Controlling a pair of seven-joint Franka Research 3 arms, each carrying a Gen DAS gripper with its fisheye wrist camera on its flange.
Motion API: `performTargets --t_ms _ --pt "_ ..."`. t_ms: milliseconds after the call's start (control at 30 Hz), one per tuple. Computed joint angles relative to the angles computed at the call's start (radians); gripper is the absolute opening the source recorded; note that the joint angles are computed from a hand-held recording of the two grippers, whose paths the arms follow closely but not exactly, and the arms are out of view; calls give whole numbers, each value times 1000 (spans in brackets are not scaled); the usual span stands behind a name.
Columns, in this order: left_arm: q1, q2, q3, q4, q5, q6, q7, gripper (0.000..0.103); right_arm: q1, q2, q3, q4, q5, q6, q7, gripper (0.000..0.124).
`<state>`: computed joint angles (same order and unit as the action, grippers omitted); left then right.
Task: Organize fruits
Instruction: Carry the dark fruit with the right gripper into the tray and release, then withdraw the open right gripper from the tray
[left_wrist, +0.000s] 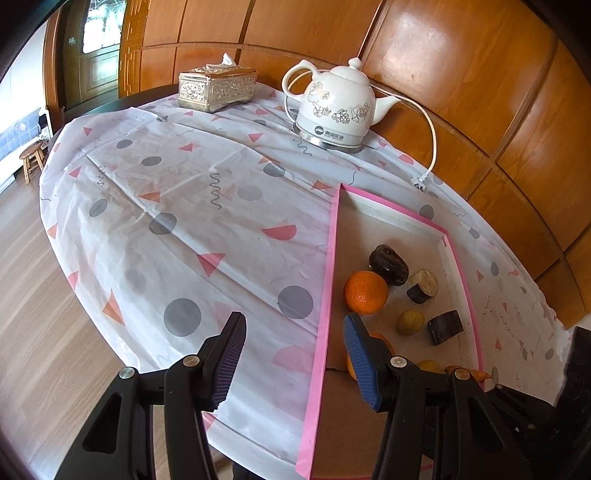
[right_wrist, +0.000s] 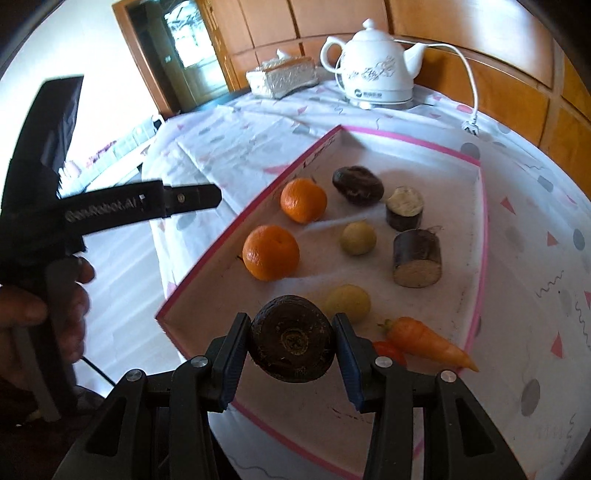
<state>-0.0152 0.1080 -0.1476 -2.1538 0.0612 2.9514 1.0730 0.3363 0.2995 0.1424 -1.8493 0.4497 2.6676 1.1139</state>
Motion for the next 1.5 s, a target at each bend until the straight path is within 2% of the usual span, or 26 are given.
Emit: performTargets --t_ms 300,400,533,700,767,900,1100,1200,1233,1367,1500 --pt "-5 0 1 -2 18 1 -9 56 14 19 -17 6 -55 29 68 47" --pt "-8 -2 4 -3 32 5 -19 56 3 6 -6 -12 -32 45 62 57" --pt "-12 -6 5 -4 50 8 -29 56 -4 -7 -5 -28 -11 63 70 58" --pt "-26 -14 17 -7 119 17 -70 56 -3 -51 -9 -83 5 122 90 58" --pt "-31 -16 19 -9 146 22 -86 59 5 -66 -20 -105 -12 153 118 58" --pt "-42 -25 29 -16 223 42 -134 60 25 -100 -50 -159 -75 225 221 57" --pt "-54 -35 48 -20 360 59 -233 64 52 -117 -104 -201 -220 275 417 57" --pt "-63 -44 66 -19 487 70 -339 70 81 -132 -153 -228 -352 310 560 58" --pt "-64 -47 69 -18 527 73 -372 73 107 -137 -190 -236 -435 323 642 58" --pt "-60 -60 70 -12 667 77 -488 82 150 -150 -268 -247 -673 343 870 59" --pt "-51 -69 62 -6 754 83 -563 92 148 -156 -284 -246 -814 335 1006 60"
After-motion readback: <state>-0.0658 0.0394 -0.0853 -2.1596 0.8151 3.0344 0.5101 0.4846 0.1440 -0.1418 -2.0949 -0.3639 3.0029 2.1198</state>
